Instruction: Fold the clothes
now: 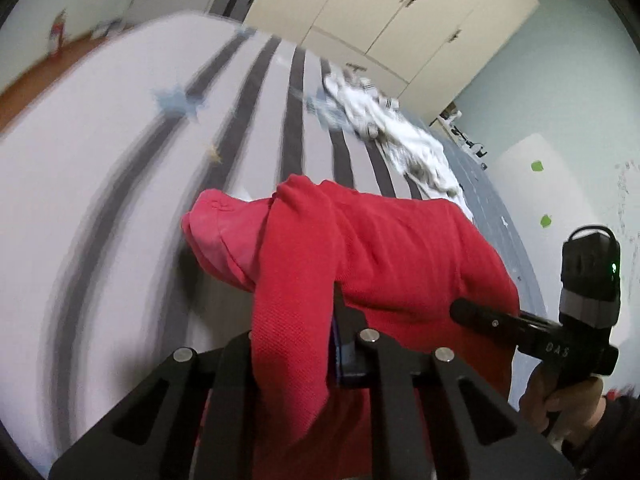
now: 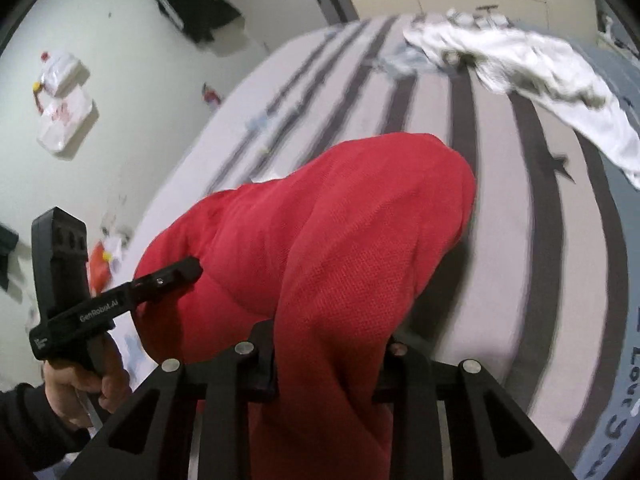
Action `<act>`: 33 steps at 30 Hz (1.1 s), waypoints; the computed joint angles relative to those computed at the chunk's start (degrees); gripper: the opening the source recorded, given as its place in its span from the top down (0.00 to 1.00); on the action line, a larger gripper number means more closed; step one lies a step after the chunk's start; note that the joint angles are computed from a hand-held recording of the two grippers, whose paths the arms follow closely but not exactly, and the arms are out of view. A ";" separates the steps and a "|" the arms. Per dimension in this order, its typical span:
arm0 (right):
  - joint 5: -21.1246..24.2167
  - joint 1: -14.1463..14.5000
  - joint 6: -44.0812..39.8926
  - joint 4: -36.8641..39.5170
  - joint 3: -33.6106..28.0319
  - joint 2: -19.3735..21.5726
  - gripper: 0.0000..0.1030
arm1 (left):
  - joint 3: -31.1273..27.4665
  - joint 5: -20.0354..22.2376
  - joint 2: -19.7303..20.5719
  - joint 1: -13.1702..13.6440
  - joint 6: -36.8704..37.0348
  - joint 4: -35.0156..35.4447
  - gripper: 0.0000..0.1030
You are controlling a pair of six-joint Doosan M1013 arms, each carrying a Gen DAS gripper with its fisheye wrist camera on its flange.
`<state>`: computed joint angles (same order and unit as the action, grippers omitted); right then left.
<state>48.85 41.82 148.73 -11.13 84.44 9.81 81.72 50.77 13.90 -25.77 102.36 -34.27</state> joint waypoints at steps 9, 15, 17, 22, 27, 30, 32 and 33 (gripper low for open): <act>-2.09 -4.00 -3.39 1.02 -28.25 20.92 0.75 | -29.19 16.44 18.33 10.61 2.56 8.34 0.89; 12.83 -6.38 -11.80 9.34 -48.82 37.93 0.63 | -28.27 14.91 24.37 11.80 6.22 15.09 0.64; 11.78 -6.00 -10.72 7.32 -47.82 38.02 0.55 | -24.18 9.34 22.32 12.34 7.45 12.67 0.50; 3.04 -6.18 -7.67 6.40 -36.39 31.54 0.33 | -19.78 5.49 19.56 14.72 1.68 6.83 0.30; 0.65 -5.64 -4.84 3.02 -30.29 26.99 0.33 | -13.83 -3.22 14.58 15.60 -5.85 11.09 0.26; 6.14 -4.65 -1.90 -2.99 -32.03 26.93 0.33 | -11.19 -7.05 11.75 15.31 -8.85 17.03 0.29; 6.44 -3.66 0.59 -7.35 -31.87 26.46 0.33 | -9.43 -8.73 10.14 14.72 -2.29 13.92 0.57; 6.13 -3.17 1.04 -9.31 -32.39 26.70 0.33 | -8.31 -8.61 9.16 13.92 2.80 13.27 0.68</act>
